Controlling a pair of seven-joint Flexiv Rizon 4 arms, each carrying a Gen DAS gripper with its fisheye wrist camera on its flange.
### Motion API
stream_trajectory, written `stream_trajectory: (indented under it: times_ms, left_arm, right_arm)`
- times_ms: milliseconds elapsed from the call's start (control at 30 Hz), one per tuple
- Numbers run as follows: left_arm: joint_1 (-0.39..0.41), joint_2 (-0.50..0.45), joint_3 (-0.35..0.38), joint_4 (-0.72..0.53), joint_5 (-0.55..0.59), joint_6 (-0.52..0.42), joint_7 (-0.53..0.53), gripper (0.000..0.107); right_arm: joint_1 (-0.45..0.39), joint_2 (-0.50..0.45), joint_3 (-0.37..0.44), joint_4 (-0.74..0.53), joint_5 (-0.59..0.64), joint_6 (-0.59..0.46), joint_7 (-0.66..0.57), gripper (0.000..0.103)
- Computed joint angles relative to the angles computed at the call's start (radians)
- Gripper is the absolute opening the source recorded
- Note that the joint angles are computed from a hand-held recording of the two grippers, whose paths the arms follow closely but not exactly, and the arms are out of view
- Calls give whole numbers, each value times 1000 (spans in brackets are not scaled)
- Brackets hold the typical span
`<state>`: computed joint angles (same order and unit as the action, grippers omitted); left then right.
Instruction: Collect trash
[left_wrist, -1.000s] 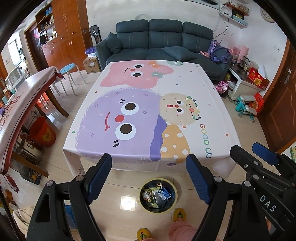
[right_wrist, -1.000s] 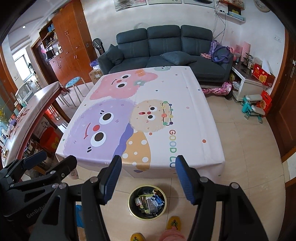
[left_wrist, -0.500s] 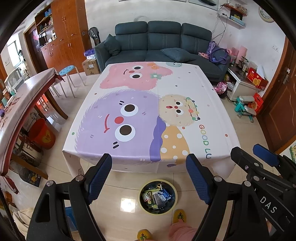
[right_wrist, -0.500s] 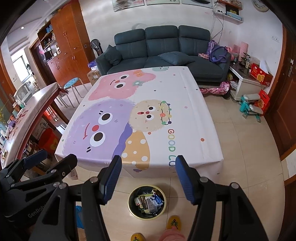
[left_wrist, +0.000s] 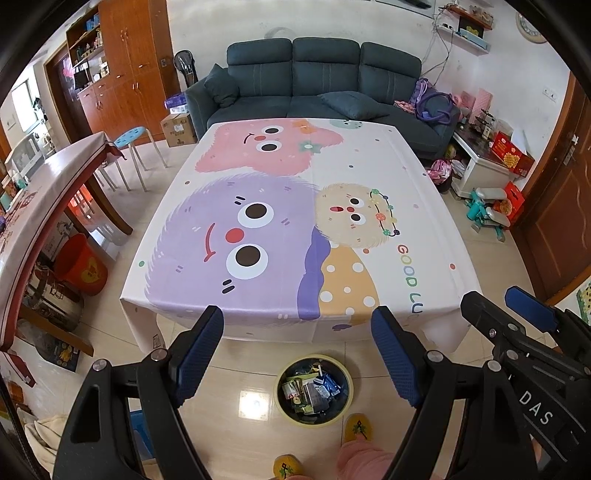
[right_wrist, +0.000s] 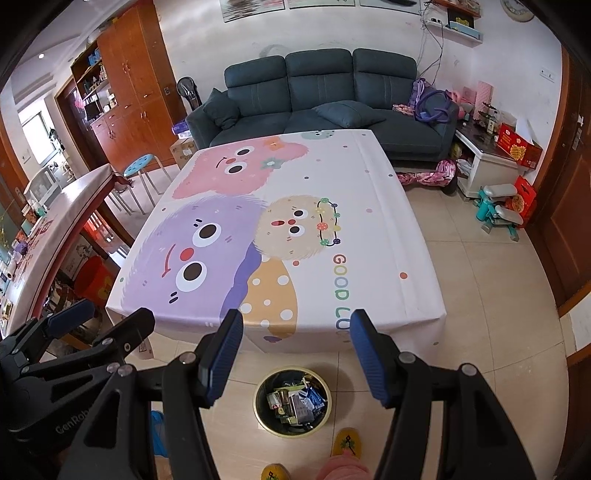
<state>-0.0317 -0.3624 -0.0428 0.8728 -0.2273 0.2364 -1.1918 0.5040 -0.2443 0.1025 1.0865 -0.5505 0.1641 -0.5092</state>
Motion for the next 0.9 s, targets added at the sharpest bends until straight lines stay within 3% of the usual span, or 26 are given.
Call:
stream_trajectory:
  times_ms: [900]
  left_arm:
    - [6, -14, -2, -17, -7, -31, 8, 81]
  right_arm:
    - [1, 0, -1, -2, -1, -2, 8, 61]
